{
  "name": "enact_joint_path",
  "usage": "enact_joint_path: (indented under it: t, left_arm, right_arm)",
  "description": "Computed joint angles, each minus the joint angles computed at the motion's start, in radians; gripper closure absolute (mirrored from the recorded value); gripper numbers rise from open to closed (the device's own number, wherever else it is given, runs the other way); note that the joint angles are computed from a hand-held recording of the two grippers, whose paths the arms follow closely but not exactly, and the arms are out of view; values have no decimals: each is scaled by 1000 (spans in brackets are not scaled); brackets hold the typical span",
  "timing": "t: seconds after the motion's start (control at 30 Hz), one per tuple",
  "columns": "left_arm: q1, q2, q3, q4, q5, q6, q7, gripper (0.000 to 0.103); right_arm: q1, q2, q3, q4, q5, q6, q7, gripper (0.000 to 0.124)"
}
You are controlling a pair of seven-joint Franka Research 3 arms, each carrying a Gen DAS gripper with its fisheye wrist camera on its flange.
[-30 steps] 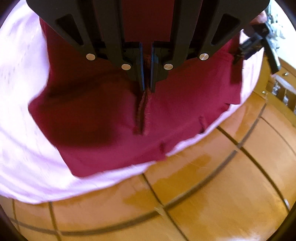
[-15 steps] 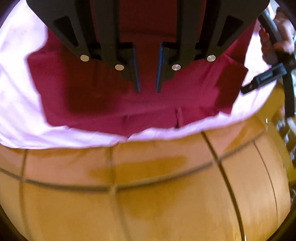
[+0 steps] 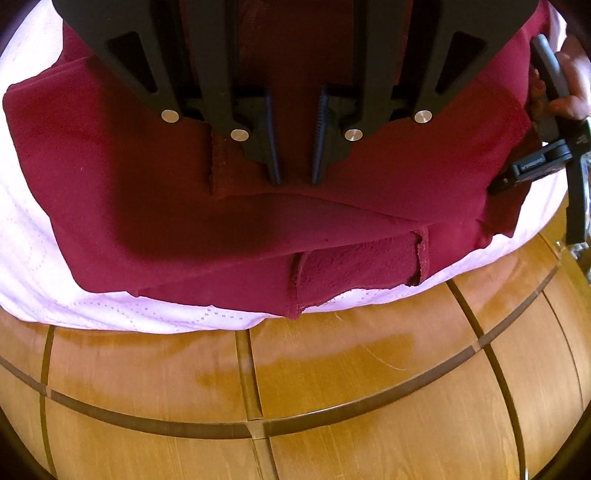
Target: Fold small clothes
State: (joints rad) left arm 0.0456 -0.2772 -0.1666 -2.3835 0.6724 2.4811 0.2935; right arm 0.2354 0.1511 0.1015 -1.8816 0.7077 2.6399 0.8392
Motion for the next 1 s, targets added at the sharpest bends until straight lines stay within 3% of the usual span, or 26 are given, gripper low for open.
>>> enact_joint_path:
  t: [0.1,0.13,0.17,0.2,0.27,0.37,0.43,0.53,0.7,0.83,0.93,1.0]
  left_arm:
    - [-11,-25,18,-15,-48,21,35,2]
    - [-16,-41,20,-20,-69,10,53,2]
    - [-21,-65,14,-28,-86,-13,58,2]
    - [-24,-91,7,-44,-96,-21,54,2]
    - [-39,-161,0,-97,-112,20,50,2]
    - [-42,-203,-44,-137,-93,66,26,2]
    - [-45,-173,-70,-114,-80,33,41,2]
    - [-49,-120,-73,-81,-63,-19,49,2]
    - [-60,-102,-32,-96,-80,39,59,2]
    - [-72,-135,-31,-115,-115,45,66,2]
    - [-91,-229,-26,-177,-152,46,85,2]
    - [-108,-300,-24,-232,-185,68,85,2]
  right_arm:
    - [-20,-8,1,15,55,-59,-28,107]
    - [-24,-28,-2,5,73,-65,-38,97]
    - [-28,-60,-2,-23,108,-51,-70,78]
    - [-26,-87,-3,-48,151,-35,-109,73]
    - [-23,-147,-15,-101,220,-37,-195,73]
    - [-5,-194,-36,-156,125,-50,-213,73]
    - [3,-197,-42,-178,56,-28,-198,75]
    - [-7,-169,-59,-173,-42,-5,-52,77]
    - [-34,-146,-76,-159,123,-55,-132,78]
    - [-50,-181,-87,-179,232,-85,-182,74]
    - [-64,-263,-117,-240,325,-90,-191,67]
    - [-81,-318,-139,-289,295,-108,-166,67]
